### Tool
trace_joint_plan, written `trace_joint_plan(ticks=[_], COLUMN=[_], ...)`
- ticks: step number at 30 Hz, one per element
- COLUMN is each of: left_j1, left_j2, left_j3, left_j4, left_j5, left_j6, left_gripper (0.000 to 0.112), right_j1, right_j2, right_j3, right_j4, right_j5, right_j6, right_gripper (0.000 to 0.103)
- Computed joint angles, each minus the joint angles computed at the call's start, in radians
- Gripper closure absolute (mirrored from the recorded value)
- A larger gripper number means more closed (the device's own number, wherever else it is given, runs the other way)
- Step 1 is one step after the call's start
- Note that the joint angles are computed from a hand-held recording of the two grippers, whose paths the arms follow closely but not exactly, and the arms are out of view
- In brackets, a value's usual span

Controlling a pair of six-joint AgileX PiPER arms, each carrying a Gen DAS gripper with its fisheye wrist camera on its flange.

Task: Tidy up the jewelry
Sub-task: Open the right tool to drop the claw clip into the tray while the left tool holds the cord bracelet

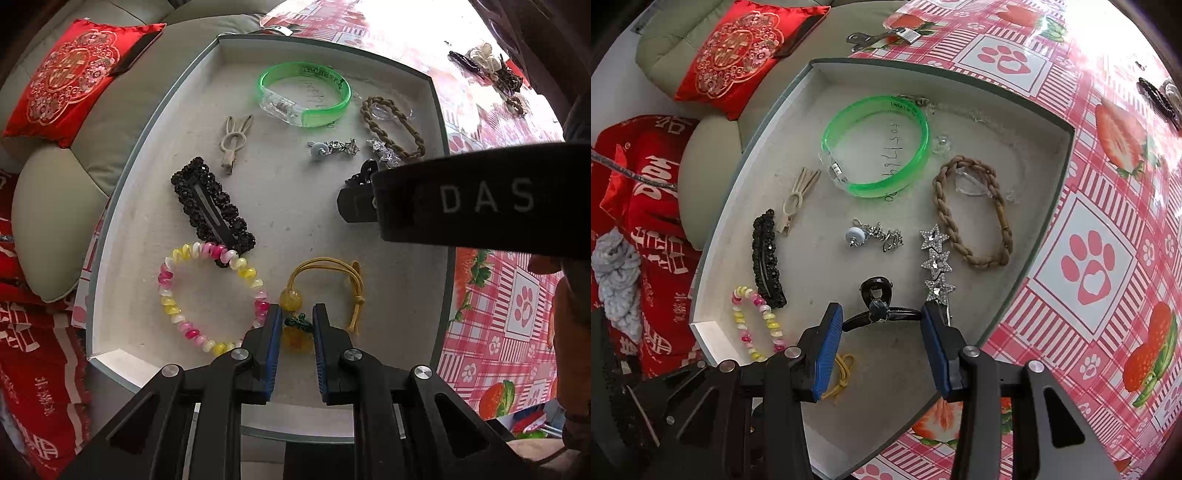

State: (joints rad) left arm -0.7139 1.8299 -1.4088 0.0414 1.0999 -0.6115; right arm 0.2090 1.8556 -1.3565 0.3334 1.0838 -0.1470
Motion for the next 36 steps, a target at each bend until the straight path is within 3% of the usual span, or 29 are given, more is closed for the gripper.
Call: trace_joint_plan(ticks=[12, 25, 36], left_j1=[0.001, 0.013, 0.018], left_j2=[0.010, -0.004, -0.018], left_j3=[0.006, 0.018, -0.018], left_j4=[-0.016, -0.034, -0.028], left_j5=[-0.006, 0.009, 0.061], left_j6=[0.021, 0.024, 0.032], left_gripper=[0.089, 0.089, 0.089], right_j1=[0.017, -0.052, -0.107], right_j2=[0.011, 0.050, -0.052], right_j3=[-0.020, -0.065, -0.033], right_j4=[-0.027, 0.068, 0.086], right_j5=[0.012, 0.081, 0.125], right_j6=[0.028, 0.028, 0.058], right_gripper=[0.054, 0.052, 0.050])
